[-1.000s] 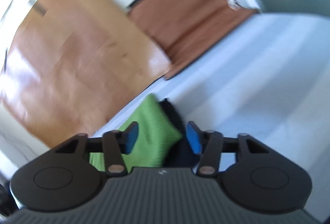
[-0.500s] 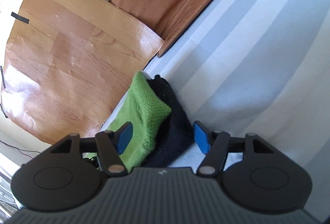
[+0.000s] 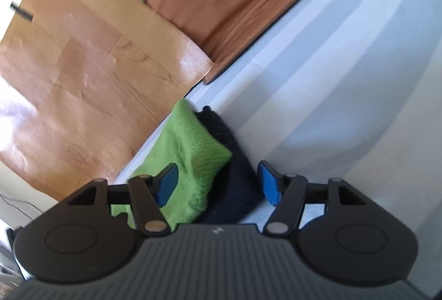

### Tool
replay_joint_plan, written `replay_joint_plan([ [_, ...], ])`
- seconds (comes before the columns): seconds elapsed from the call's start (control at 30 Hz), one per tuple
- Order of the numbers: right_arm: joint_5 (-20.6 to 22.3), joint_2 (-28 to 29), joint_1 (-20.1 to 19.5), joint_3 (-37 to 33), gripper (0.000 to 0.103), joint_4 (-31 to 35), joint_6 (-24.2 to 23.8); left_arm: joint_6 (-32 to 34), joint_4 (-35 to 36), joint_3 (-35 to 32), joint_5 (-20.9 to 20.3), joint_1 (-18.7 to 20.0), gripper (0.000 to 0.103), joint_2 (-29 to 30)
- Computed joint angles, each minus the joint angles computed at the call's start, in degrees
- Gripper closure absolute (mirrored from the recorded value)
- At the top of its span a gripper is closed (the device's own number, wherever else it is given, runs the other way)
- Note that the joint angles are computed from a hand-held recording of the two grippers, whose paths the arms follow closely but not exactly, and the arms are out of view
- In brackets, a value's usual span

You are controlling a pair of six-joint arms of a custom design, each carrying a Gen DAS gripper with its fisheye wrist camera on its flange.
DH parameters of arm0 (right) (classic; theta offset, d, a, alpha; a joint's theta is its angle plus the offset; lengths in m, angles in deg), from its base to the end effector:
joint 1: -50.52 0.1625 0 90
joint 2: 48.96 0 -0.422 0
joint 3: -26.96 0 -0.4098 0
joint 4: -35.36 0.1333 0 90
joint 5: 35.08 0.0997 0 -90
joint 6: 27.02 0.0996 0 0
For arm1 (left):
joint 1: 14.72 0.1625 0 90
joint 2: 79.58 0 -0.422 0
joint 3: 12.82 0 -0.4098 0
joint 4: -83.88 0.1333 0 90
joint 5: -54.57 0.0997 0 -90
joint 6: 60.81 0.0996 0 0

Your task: Fold small clothes

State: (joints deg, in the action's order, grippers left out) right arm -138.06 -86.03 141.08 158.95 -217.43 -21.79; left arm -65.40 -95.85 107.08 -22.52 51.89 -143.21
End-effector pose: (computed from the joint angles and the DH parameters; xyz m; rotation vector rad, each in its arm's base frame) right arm 0.1151 -0.4279 0.0644 -0.2915 -2.4770 1.6854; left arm -0.0762 -0.5681 0.1737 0.3795 2.9011 -0.9329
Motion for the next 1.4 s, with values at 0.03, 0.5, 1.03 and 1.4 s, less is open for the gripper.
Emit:
replay_joint_plan([
  [0.03,-1.7,0.74,1.02,-1.25,0.045,0.47,-2.13,-0.09,-0.02,0.02,0.01,-0.04,0.097,-0.03],
  [0.5,-1.49,0.17,16.17,-10.2,0.075,14.75,-18.63,-0.94,-7.66,4.98,0.07,-0.68,0.078,-8.95],
  [1.03,6.94,7.36,17.64,-23.79,0.05,47.91,-35.02,-2.16,-8.54,7.46,6.76,4.53,0.072,-19.72],
  [1.4,2.4,-0.48,15.06,-25.83,0.081,49.68,-28.82,2.94,-10.39,7.99,6.34,-0.53,0.084,-17.31],
])
